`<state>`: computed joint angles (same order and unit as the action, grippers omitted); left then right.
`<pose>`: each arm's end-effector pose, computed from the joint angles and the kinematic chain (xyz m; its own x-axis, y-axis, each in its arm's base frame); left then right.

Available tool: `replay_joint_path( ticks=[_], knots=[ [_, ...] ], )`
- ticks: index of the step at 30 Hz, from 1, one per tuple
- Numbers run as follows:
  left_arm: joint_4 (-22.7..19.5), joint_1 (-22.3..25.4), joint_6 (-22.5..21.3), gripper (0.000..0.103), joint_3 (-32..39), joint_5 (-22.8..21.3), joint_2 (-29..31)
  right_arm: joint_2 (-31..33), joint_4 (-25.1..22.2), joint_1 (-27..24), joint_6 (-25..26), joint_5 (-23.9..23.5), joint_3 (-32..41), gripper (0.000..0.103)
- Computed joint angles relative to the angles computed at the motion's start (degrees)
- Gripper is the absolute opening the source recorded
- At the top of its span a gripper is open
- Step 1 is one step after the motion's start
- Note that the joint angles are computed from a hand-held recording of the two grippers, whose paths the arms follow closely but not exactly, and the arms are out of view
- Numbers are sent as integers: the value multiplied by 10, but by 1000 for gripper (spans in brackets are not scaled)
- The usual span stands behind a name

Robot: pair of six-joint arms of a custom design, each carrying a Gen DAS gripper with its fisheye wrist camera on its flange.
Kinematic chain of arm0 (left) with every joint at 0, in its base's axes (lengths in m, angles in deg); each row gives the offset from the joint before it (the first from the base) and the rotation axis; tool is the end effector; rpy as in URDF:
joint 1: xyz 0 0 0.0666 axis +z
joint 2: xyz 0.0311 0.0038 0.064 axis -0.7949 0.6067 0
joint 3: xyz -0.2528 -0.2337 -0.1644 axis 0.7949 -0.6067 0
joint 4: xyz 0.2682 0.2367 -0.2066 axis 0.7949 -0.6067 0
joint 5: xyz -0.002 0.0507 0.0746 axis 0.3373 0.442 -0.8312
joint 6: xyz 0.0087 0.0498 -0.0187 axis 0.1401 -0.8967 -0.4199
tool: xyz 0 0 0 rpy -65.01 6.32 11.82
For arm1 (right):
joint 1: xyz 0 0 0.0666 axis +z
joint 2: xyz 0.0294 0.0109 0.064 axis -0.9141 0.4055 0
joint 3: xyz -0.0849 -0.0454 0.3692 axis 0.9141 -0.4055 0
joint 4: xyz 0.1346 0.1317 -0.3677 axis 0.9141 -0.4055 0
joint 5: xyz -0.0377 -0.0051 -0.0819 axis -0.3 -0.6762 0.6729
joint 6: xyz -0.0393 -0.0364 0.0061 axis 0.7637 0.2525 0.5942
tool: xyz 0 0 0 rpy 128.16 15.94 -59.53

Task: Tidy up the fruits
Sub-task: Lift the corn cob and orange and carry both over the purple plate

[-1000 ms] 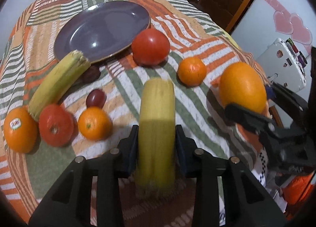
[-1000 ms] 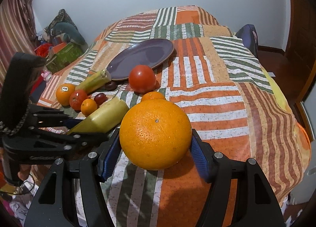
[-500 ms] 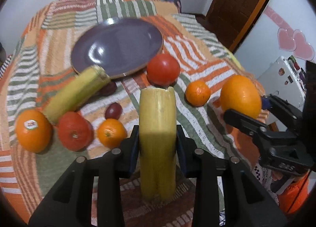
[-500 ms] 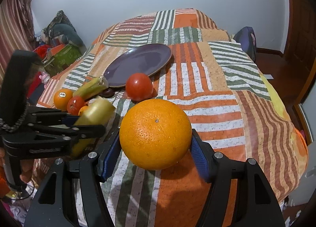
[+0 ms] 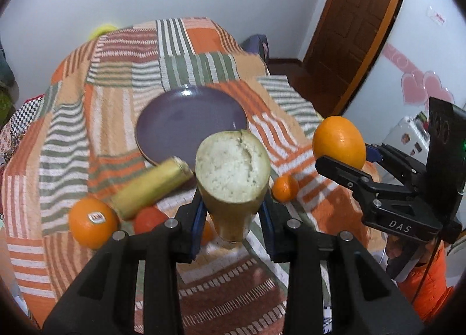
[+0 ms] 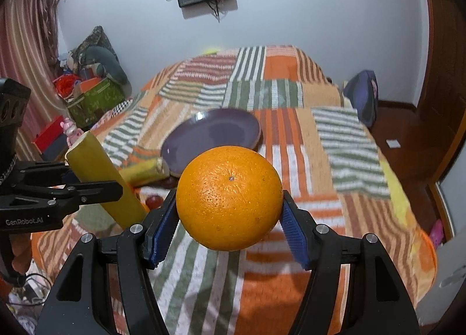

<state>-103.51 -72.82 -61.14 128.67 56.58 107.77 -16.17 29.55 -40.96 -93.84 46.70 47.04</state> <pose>0.4109 -0.1617 0.3543 -0.6908 0.2857 -0.6642 0.5203 0.8343 -0.1822 0.3082 0.1370 0.3850 -0.6375 0.0208 -0.7702 -0.1125 0.9864 0.1197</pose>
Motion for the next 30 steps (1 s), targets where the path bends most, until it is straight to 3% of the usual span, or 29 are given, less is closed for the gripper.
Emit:
replay_joint_path(
  ticks=[13,21,30],
  knots=[
    [18,36,0,34,56,-2,35,62,44,-2,42,3,54,63],
    [18,56,3,34,105,-4,89,108,68,-10,61,0,86,63],
    [-10,63,2,34,169,8,170,169,74,-25,82,-17,121,63]
  ],
)
